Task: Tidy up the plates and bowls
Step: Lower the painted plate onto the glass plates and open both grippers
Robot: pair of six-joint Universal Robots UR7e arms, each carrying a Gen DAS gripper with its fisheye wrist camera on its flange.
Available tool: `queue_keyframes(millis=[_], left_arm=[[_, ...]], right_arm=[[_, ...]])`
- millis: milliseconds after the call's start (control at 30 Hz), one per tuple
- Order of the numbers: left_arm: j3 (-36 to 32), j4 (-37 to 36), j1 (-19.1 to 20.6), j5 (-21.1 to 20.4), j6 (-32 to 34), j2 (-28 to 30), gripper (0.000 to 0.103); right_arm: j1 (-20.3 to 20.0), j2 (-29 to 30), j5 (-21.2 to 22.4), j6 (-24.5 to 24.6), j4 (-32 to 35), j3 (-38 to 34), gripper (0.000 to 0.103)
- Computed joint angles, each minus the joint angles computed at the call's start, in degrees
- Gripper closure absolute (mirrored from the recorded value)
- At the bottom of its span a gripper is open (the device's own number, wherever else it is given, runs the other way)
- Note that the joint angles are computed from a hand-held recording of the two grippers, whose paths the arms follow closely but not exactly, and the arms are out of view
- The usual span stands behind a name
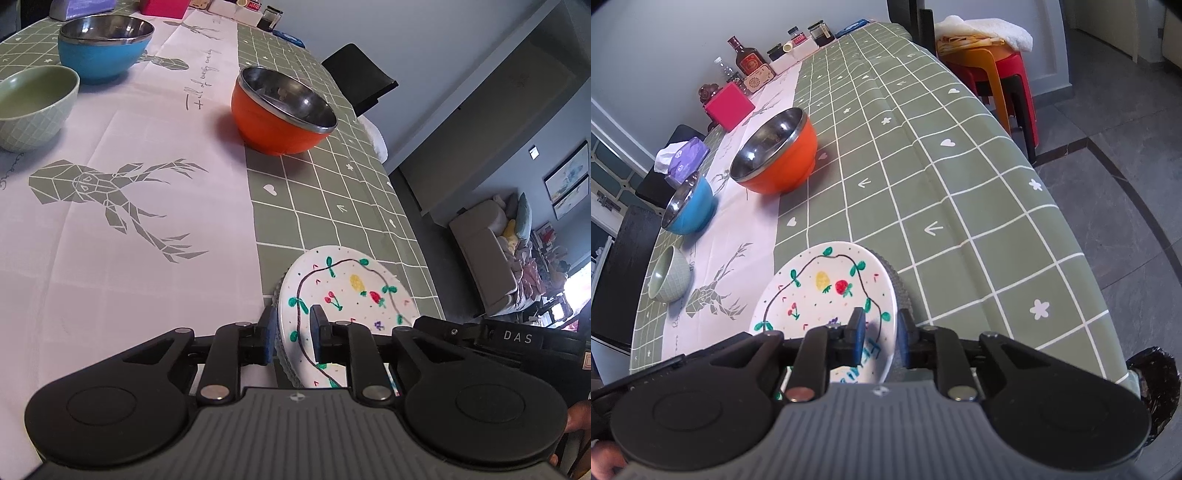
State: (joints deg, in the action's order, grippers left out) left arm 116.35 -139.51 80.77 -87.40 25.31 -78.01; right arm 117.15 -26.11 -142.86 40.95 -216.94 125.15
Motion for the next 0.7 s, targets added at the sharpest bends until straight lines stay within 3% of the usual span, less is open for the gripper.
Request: queue_keyframes(millis=[67,133,367,467,600,700], left_arm=[[-0.3,0.3,0.1,0.0,-0.1,0.2,0.083],[-0.6,0.6,0.1,0.1,-0.3,0.4,0.082],[-2.2,3.8,0.8,-0.5,-2.3,1.4,0.083],[-2.3,3.9,1.0,-0.4,-2.8,1.8,0.082],[-2.9,4.6,1.5,-0.7,-3.9,2.5,0.082],[-3.0,4.6,1.7,-1.1,-4.6,2.9,0.082]], right_arm=[[1.2,0.5,-3.6,-1.5,0.4,-0.9,0.077],[1.1,0.5,-4.0,-1.4,0.0,-0.7,0.077],[-1.2,-0.8,1.0,3.9,0.3,1.6,0.076],[-2.4,-1.2,4.2,5.5,-0.8,2.6,0.066],[-4.4,-1.1,9.5,7.1,-2.6,3.6,0.067],[-5.0,-0.8,10.9,7.8,-3.1,3.6,0.075]])
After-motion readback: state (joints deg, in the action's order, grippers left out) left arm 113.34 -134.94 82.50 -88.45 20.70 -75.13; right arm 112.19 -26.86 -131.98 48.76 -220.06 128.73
